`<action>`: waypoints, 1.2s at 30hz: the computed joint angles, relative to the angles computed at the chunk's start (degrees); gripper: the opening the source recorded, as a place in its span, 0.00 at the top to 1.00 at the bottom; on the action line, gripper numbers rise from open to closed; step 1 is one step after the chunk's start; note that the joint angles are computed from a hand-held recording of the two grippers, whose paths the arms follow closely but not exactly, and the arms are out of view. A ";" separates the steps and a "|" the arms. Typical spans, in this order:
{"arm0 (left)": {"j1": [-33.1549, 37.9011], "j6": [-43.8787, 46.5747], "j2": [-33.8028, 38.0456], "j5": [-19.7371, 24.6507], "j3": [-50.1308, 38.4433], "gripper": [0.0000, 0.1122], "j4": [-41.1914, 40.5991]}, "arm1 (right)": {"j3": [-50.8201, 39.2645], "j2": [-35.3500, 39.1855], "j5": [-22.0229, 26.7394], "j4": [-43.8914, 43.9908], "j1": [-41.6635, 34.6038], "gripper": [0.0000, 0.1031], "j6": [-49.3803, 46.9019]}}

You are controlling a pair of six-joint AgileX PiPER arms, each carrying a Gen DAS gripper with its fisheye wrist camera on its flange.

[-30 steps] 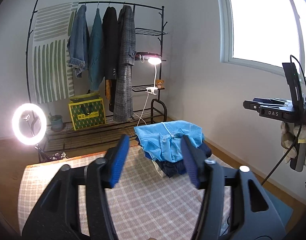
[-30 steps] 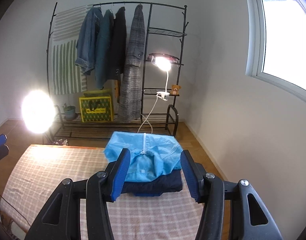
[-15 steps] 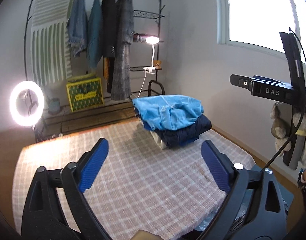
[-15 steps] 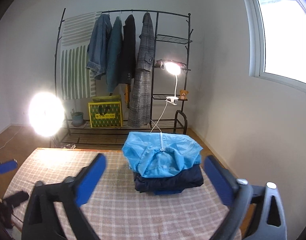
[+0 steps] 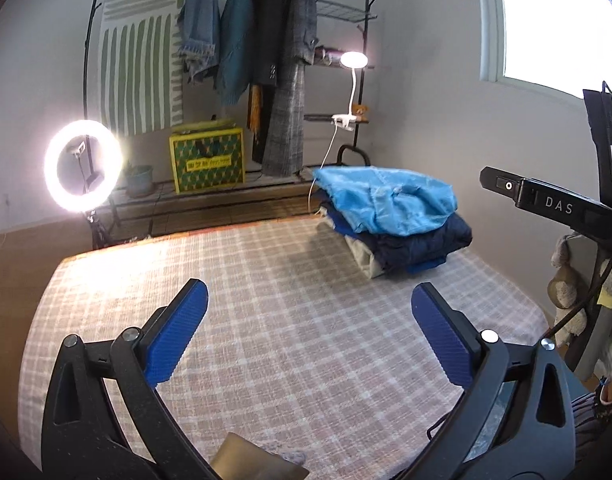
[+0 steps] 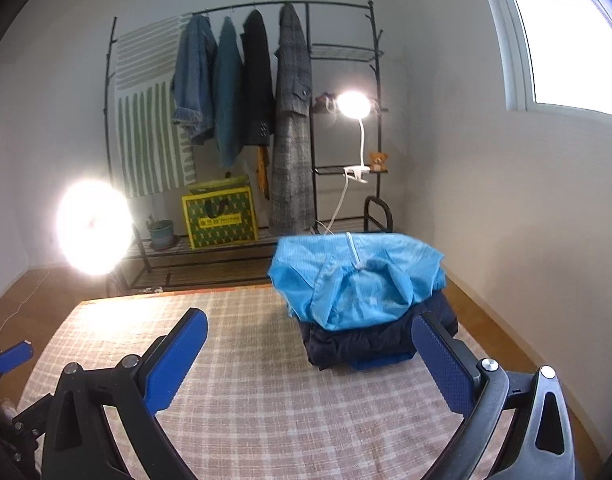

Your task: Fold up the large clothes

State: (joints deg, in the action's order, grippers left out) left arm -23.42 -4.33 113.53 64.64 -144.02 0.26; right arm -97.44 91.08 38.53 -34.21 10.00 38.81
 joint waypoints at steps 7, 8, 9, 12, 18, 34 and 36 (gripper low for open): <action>-0.12 0.18 0.47 -1.33 3.13 0.08 2.89 | 2.23 3.41 -2.62 -3.83 0.29 0.00 4.02; 0.16 0.28 0.52 -1.43 3.40 0.08 2.47 | 2.16 4.00 -3.16 -3.43 0.08 0.00 3.79; 0.25 0.23 0.63 -1.37 3.45 0.08 2.29 | 2.42 4.38 -3.69 -3.90 0.01 0.00 4.56; 0.57 0.44 0.67 -1.79 4.56 0.08 1.99 | 3.21 5.25 -4.96 -6.07 -0.21 0.00 7.72; 1.58 1.15 1.45 -0.99 5.52 0.08 0.80 | 3.40 6.43 -5.68 -4.88 -1.47 0.00 8.90; 1.38 0.83 1.94 -0.60 5.57 0.08 0.92 | 4.36 6.66 -4.82 -5.93 -1.51 0.00 10.39; 1.30 0.70 1.93 -0.65 5.60 0.08 1.12 | 4.49 6.55 -4.85 -5.84 -1.55 0.00 10.46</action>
